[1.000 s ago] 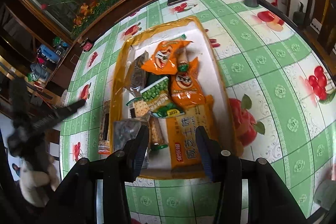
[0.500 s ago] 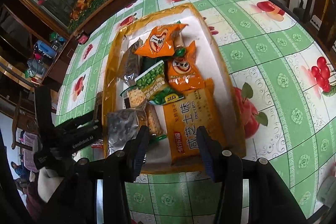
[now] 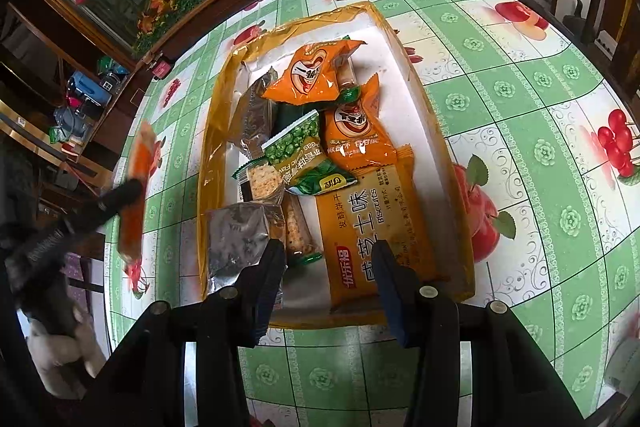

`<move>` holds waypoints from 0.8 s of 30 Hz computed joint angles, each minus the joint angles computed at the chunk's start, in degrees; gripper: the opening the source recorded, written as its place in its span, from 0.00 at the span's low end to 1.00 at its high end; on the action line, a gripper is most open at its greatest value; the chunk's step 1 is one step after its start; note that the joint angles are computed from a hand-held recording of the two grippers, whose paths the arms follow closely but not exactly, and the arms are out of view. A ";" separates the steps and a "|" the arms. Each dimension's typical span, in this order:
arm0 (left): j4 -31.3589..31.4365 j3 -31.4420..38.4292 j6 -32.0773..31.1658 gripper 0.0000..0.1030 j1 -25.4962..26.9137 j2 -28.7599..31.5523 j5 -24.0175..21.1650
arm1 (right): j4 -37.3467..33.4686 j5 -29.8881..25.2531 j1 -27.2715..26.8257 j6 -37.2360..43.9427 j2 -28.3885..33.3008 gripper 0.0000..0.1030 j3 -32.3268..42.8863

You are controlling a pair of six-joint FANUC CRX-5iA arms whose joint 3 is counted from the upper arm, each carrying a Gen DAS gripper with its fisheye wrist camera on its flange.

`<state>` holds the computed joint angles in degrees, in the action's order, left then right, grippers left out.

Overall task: Organize snacks
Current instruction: 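Carry the cracker pack over the tray with the left gripper, then lower the cracker pack into the tray and open the left gripper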

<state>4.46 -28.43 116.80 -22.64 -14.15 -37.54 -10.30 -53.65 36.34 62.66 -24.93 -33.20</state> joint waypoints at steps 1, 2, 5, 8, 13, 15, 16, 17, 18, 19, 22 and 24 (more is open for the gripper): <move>0.77 1.26 -0.74 0.50 -0.34 1.61 0.57 | 0.04 -0.22 -0.15 -0.01 -0.36 0.46 -0.10; 0.59 2.55 -0.61 0.50 -0.70 3.11 0.73 | 0.20 -0.48 -0.29 -0.18 -0.87 0.46 -0.30; -1.31 7.21 -0.19 0.50 -2.41 8.17 1.11 | 0.71 -1.43 -0.98 -0.73 -2.48 0.46 -0.98; -4.06 12.38 1.98 0.52 -3.61 13.51 -0.28 | 1.16 -2.45 -1.89 -1.35 -4.04 0.48 -1.60; -4.83 15.04 3.67 0.52 -4.62 16.13 -2.34 | 2.37 -3.77 -2.79 -1.88 -7.18 0.48 -2.55; -7.41 15.95 5.99 0.52 -5.88 15.54 -3.62 | 2.69 -4.12 -3.08 -1.79 -7.93 0.48 -2.63; -9.97 16.70 8.23 0.52 -6.99 14.87 -4.60 | 2.67 -4.30 -3.24 -1.65 -8.16 0.48 -2.54; -12.90 17.77 10.73 0.52 -8.19 14.39 -5.86 | 2.66 -4.53 -3.26 -1.49 -8.38 0.48 -2.37; -17.20 19.28 14.21 0.52 -10.03 13.76 -7.74 | 2.76 -4.70 -3.10 -1.37 -8.63 0.48 -2.22; -21.94 20.84 17.97 0.52 -12.24 12.98 -10.00 | 2.95 -4.76 -2.79 -1.40 -8.86 0.48 -2.16; -39.16 27.31 31.32 0.72 -22.18 11.56 -22.45 | 4.31 -5.15 -0.57 -1.82 -10.15 0.48 -2.05; -49.40 32.00 38.42 0.81 -29.81 11.97 -33.84 | 5.29 -5.44 1.21 -2.19 -11.24 0.48 -2.14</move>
